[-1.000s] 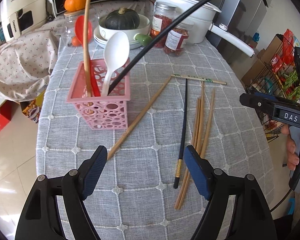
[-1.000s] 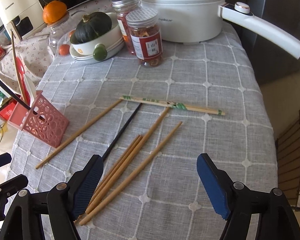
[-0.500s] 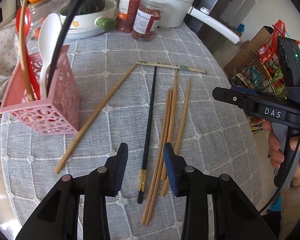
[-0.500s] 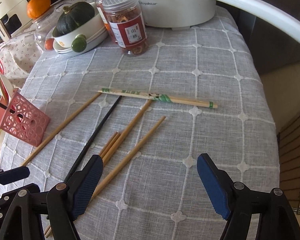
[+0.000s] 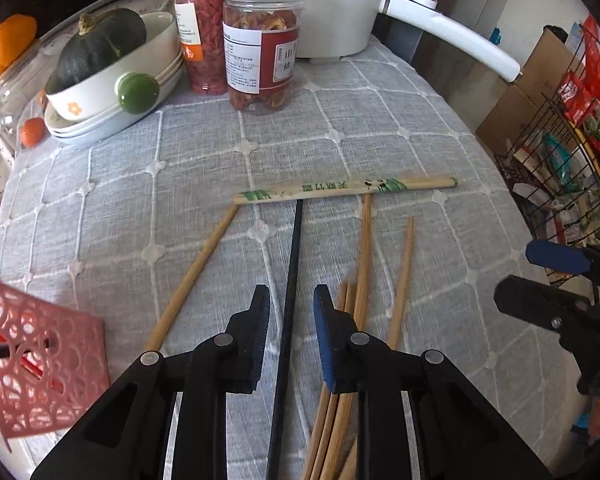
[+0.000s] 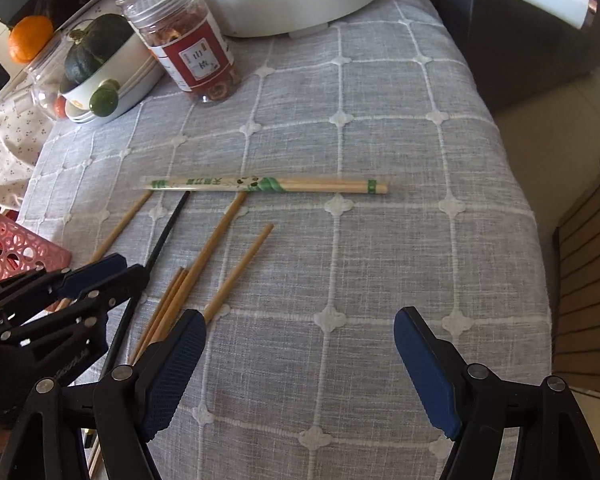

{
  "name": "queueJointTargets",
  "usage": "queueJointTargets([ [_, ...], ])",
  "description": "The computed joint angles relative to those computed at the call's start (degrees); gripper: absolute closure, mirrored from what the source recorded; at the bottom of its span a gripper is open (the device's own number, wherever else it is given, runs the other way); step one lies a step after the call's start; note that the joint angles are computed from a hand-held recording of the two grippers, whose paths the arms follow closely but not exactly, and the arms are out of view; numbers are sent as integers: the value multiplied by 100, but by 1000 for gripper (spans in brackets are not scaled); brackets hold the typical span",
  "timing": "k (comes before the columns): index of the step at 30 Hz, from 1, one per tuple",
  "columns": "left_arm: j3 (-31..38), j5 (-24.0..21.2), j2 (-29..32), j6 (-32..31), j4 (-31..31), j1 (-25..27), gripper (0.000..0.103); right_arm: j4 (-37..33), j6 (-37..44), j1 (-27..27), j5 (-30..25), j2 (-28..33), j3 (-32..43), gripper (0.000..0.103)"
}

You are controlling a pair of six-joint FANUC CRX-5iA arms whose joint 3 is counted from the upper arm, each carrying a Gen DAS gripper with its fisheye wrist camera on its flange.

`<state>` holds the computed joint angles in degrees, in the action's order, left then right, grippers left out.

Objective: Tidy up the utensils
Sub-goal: 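Grasp another black chopstick with the left gripper and lift it, then grasp a wooden chopstick with the right gripper while the left gripper holds the black chopstick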

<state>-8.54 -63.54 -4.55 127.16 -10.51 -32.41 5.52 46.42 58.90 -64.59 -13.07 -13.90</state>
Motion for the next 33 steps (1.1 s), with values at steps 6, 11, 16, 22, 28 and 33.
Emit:
queueJointTargets([
  [6, 505, -385, 526, 158, -338, -86, 83, -38, -57, -205, 27, 14, -36, 21],
  [11, 533, -640, 452, 54, -322, -167, 98, 12, -220, -265, 39, 106, -66, 21],
  [16, 297, -755, -154, 125, -431, -505, 98, -82, -300, -263, 47, 341, 59, 21],
  [22, 34, -948, -1067, 453, -661, -1038, 98, 74, -528, -18, 51, 663, 228, 21],
  [28, -243, -1134, -1999, 1085, -946, -1500, 98, 720, -842, 425, -341, 1134, 394, 38],
  [33, -457, -1275, -2658, 1307, -1018, -1500, 98, 653, -754, 679, -665, 1299, 639, 86],
])
